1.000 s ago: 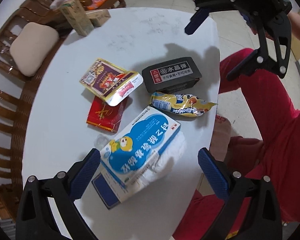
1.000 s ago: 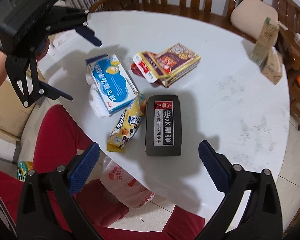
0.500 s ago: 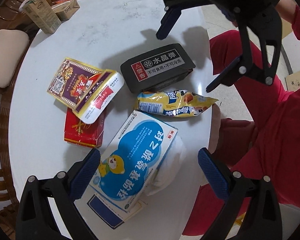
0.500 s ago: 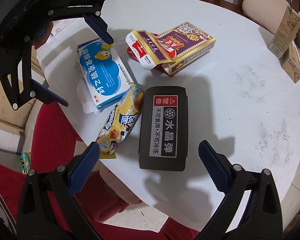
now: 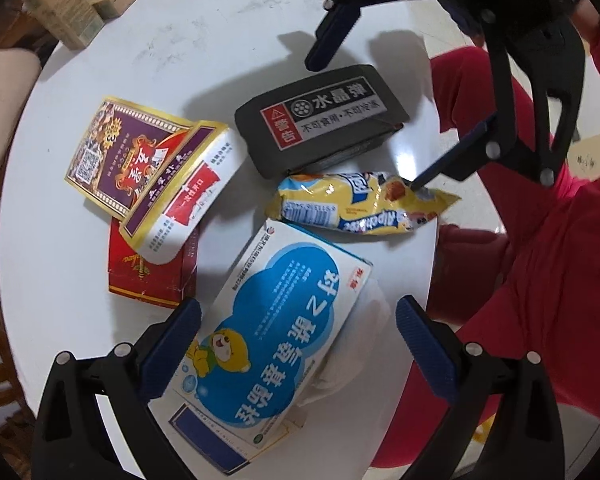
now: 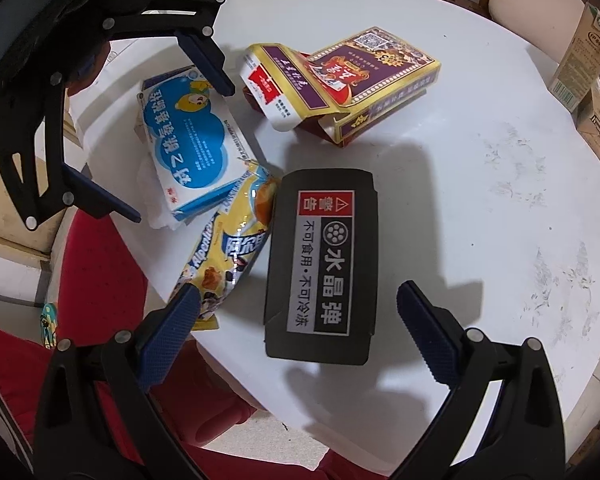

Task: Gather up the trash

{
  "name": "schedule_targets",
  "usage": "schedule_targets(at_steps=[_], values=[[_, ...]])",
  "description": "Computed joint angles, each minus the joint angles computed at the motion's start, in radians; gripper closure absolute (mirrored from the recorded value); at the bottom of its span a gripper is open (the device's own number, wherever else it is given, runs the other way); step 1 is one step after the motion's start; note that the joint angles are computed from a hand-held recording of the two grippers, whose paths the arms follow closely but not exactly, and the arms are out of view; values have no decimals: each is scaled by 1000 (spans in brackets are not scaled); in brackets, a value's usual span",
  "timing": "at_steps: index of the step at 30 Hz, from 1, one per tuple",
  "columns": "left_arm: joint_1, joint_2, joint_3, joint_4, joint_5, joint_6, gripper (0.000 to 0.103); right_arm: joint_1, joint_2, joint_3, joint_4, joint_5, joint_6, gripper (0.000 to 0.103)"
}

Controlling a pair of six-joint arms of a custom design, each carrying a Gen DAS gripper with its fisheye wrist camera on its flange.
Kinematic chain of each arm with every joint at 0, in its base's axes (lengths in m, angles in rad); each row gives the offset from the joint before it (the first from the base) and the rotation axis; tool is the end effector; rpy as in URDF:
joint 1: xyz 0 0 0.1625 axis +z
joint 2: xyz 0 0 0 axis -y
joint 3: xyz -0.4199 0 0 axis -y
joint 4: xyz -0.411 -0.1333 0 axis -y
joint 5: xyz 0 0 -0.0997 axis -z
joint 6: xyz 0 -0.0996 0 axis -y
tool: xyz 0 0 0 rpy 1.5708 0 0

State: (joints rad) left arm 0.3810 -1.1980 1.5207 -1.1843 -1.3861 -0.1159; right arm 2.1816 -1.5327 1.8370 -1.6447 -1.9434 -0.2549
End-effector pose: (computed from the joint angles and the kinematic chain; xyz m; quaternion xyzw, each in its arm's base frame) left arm -0.4585 -0.3470 0.2840 0.5052 0.7860 0.2221 0.2787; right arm 0.3571 -0.3408 0.3459 0.4288 -0.8772 -0.0786 0.2011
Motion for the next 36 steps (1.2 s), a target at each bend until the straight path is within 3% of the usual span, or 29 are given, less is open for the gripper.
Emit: schedule_targets(at_steps=[11,20,32,36], values=[[16,-17,15,-21,8,-26,7,-19,2,-1,-23,-15,-9,20],[-27,-37,51,2,37,-12,7,-15,5,1,-27,-35,-6,20],[-1,1,11,30,21,-28,7,-1,-1,27,-38,-49,11,21],[-11,5,31,37,16,-18,8,3,-3,33,-46,-58,13,30]])
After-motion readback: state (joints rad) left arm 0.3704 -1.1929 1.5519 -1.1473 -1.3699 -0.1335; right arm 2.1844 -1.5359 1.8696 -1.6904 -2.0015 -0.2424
